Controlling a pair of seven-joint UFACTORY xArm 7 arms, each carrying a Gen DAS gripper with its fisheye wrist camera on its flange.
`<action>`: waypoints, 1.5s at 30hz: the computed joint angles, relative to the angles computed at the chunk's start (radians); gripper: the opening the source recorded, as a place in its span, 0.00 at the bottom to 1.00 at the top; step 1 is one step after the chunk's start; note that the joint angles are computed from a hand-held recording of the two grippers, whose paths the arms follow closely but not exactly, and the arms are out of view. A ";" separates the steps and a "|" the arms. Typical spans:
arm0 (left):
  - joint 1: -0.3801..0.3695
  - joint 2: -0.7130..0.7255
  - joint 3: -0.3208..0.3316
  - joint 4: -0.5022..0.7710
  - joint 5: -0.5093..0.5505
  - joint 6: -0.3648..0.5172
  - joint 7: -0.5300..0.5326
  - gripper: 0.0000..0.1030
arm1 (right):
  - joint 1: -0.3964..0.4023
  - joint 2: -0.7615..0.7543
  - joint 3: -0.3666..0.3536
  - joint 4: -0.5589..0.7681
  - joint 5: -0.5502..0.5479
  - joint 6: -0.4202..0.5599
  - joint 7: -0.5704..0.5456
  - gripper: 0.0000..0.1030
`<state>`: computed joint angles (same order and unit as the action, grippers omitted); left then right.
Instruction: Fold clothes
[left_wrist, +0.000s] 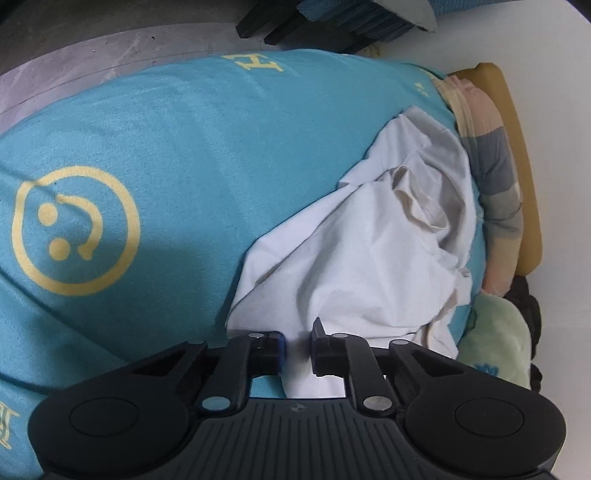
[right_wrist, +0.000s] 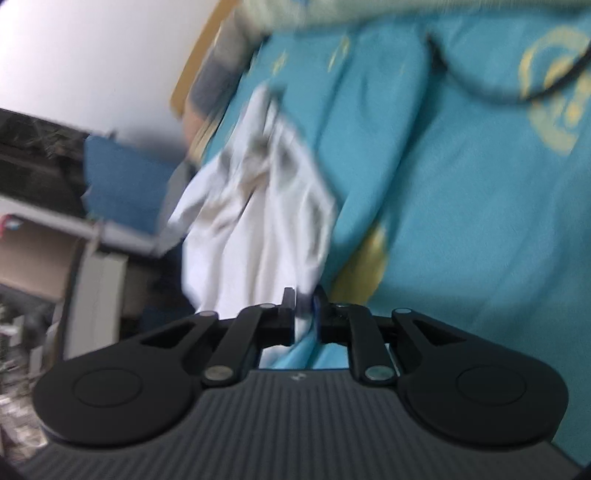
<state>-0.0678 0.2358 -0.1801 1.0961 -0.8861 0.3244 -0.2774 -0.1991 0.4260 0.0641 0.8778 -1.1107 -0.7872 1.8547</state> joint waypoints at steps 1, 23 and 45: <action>0.007 -0.009 -0.013 -0.004 -0.032 -0.013 0.034 0.10 | -0.014 0.037 0.016 0.030 -0.042 -0.049 0.038 0.40; -0.031 -0.066 0.015 0.020 -0.476 -0.089 0.441 0.07 | 0.130 0.044 0.032 -0.066 0.632 -0.089 -0.279 0.07; -0.166 -0.827 0.142 -0.498 -0.234 0.176 0.266 0.07 | 0.158 -0.906 -0.240 -0.567 0.003 0.186 0.146 0.07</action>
<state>-0.2334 -0.5915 -0.0381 0.5980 -1.1204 0.5002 -0.0111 -0.0412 -0.4796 -0.1756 0.3110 -1.1081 -0.6014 2.0006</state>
